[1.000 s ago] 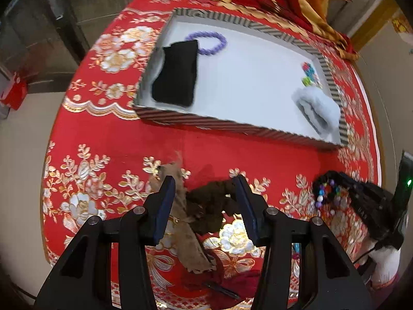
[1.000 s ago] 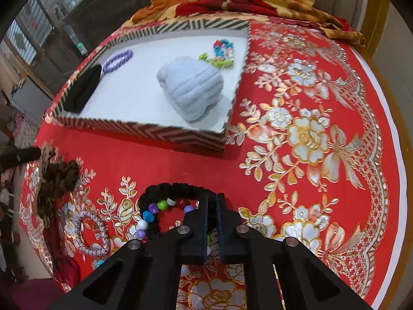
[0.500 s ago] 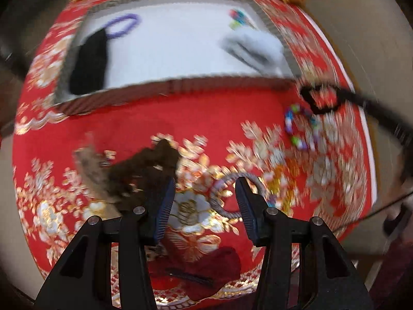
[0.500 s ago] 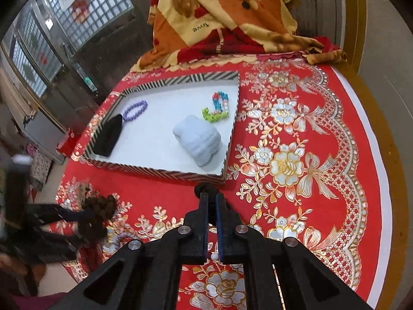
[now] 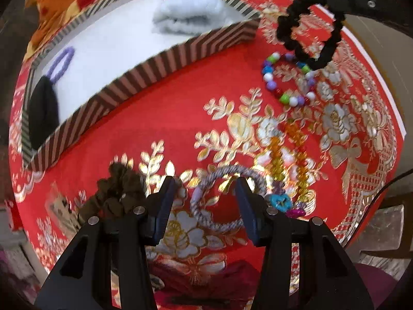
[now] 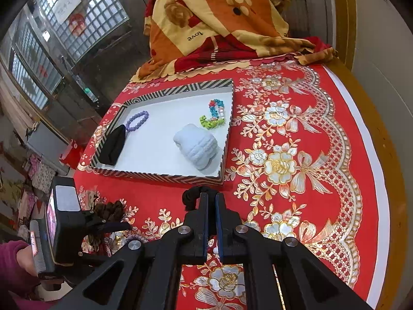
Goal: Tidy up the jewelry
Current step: 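Grasp the black scrunchie with the right gripper while the left gripper closes on the silver rhinestone bangle, then carry the silver bangle and black scrunchie into the white tray with both grippers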
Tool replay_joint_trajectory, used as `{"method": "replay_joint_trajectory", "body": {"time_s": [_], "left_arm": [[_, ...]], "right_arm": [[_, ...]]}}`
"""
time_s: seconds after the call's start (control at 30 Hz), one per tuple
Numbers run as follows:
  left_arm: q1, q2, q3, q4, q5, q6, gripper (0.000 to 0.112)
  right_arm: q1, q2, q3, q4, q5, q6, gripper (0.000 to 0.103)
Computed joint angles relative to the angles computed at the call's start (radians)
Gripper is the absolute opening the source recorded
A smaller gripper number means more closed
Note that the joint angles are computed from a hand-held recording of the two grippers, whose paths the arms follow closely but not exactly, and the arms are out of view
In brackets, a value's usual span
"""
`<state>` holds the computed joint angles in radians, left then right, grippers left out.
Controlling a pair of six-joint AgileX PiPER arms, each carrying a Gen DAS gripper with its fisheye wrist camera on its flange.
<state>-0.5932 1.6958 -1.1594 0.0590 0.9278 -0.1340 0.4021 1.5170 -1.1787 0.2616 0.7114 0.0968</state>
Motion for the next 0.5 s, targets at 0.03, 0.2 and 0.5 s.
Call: {"method": "replay_joint_trajectory", "body": {"time_s": [0.03, 0.2, 0.5], "left_arm": [[0.003, 0.006, -0.003, -0.011, -0.006, 0.018, 0.044], [0.012, 0.027, -0.023, -0.053, -0.038, 0.071, 0.007], [0.126, 0.035, -0.058, -0.215, -0.019, 0.098, 0.006]], "right_arm": [[-0.002, -0.002, 0.001, 0.002, 0.0, 0.0, 0.005], [0.0, -0.005, 0.002, 0.003, -0.003, 0.008, 0.005], [0.02, 0.01, -0.035, -0.003, 0.006, 0.015, 0.005]]}}
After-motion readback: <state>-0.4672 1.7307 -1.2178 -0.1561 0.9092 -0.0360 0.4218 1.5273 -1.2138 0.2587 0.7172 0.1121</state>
